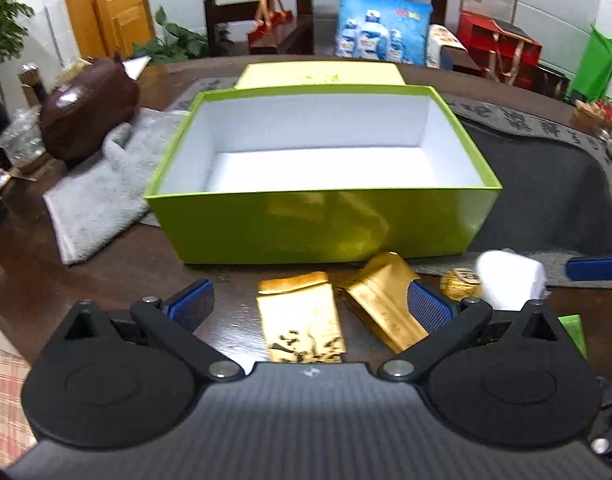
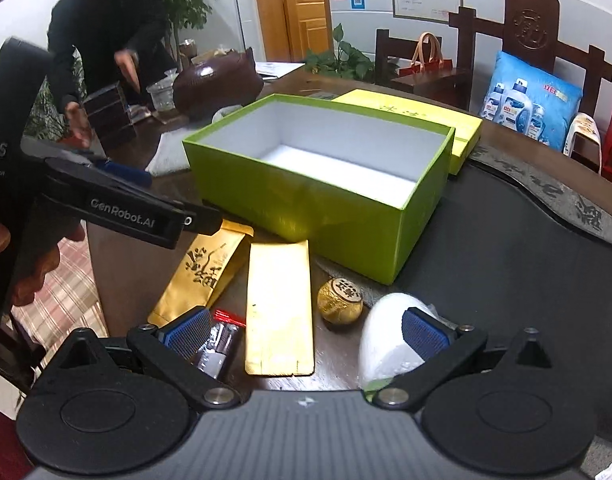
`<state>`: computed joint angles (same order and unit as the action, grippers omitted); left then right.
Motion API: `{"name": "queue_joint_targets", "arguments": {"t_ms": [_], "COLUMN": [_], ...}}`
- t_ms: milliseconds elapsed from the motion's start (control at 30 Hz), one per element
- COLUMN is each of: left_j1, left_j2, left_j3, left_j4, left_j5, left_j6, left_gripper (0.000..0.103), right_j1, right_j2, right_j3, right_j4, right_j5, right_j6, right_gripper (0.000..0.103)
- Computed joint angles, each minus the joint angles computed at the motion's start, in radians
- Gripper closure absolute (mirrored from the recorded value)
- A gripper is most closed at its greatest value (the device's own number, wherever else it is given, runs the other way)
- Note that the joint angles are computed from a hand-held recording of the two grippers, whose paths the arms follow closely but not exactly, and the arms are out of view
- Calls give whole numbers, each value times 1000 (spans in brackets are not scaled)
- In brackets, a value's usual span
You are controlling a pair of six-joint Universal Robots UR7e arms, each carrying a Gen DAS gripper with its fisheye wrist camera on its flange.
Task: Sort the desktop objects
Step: 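Close the right tool on the white foam block and lift it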
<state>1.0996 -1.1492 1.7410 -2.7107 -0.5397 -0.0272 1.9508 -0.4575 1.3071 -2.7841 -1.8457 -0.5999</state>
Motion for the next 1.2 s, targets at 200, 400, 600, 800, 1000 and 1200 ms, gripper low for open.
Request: {"name": "queue_joint_targets", "arguments": {"t_ms": [200,400,600,800,1000,1200], "left_j1": [10,22,31,39,45,51], "left_j2": [35,85,142,174,197,215], "left_j3": [-49,-126,-200,-244,-272,-297], "left_j4": [51,123,161,192,225,250], "left_j5": [-78,-166,-215,-240,-250,-265], "left_j6": [31,55,84,79,74,56], "left_gripper": [0,0,0,0,0,0], "right_j1": [-14,-31,-45,-54,-62,-71], "right_j2": [-5,11,59,97,115,110], "right_j3": [8,-29,-114,-187,-226,-215], "right_j4": [-16,2,59,151,221,208], "right_j5": [-60,-119,-133,-134,-137,-121], "right_j6": [40,58,62,35,41,52], "right_gripper": [10,11,11,15,28,32]}}
